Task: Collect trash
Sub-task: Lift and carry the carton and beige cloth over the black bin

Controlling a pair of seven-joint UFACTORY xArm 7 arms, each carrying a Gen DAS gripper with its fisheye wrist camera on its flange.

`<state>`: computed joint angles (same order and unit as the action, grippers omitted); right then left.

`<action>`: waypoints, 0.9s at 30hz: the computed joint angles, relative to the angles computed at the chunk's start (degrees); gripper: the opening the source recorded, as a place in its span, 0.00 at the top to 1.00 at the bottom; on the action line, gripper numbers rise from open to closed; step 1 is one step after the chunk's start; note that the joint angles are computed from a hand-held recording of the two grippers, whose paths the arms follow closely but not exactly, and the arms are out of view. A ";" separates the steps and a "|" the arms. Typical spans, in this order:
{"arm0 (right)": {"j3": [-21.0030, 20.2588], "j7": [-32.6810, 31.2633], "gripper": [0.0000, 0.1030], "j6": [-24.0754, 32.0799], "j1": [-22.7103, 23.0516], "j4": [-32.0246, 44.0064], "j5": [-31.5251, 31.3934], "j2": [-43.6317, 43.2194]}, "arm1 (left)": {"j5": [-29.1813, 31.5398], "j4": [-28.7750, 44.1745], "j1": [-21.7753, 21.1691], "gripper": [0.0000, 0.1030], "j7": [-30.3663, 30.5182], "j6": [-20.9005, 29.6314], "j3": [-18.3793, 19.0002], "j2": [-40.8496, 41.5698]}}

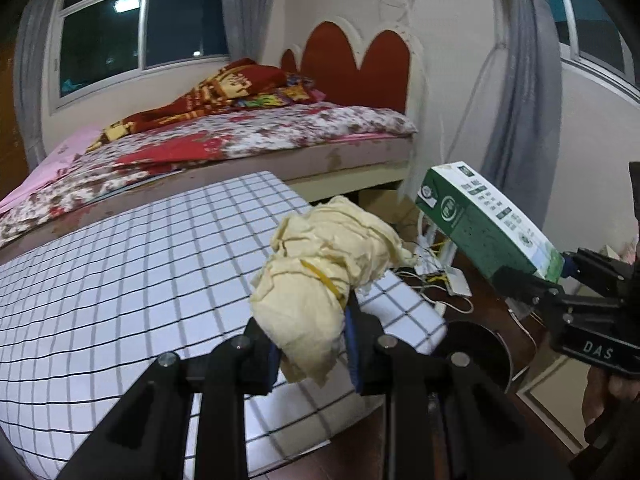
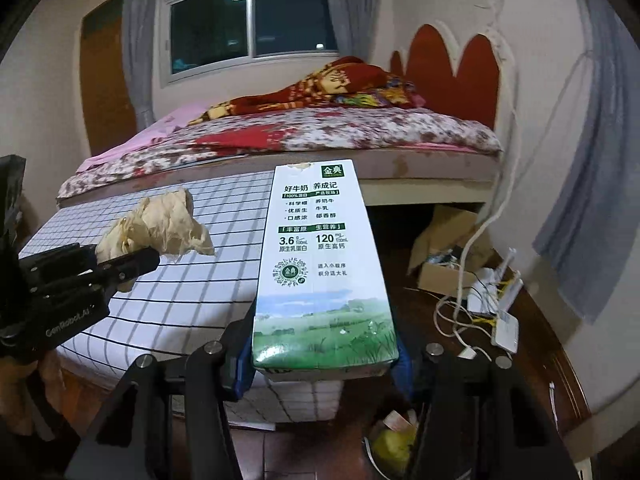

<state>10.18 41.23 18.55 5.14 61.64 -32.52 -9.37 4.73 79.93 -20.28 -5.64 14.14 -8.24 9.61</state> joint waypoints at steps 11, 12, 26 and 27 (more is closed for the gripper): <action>-0.31 0.78 0.45 0.47 -4.56 -9.00 2.33 -7.87 | -2.28 2.01 -3.14 0.73 1.69 1.10 -2.61 2.37; -0.58 0.38 0.45 0.35 -4.92 -10.08 3.01 -8.73 | -2.37 2.24 -3.55 0.73 1.83 1.28 -2.79 2.62; -2.16 -4.99 0.45 1.81 -10.77 -21.86 10.45 -18.02 | -4.77 5.98 -8.40 0.73 5.67 5.45 -5.40 7.37; -2.20 -5.20 0.45 1.98 -11.30 -22.70 10.79 -18.66 | -4.85 6.22 -8.84 0.73 5.81 5.72 -5.52 7.71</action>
<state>7.98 36.03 20.53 -6.17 38.94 -21.73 -28.03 -0.12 86.15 -29.13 0.16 19.86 -13.76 17.32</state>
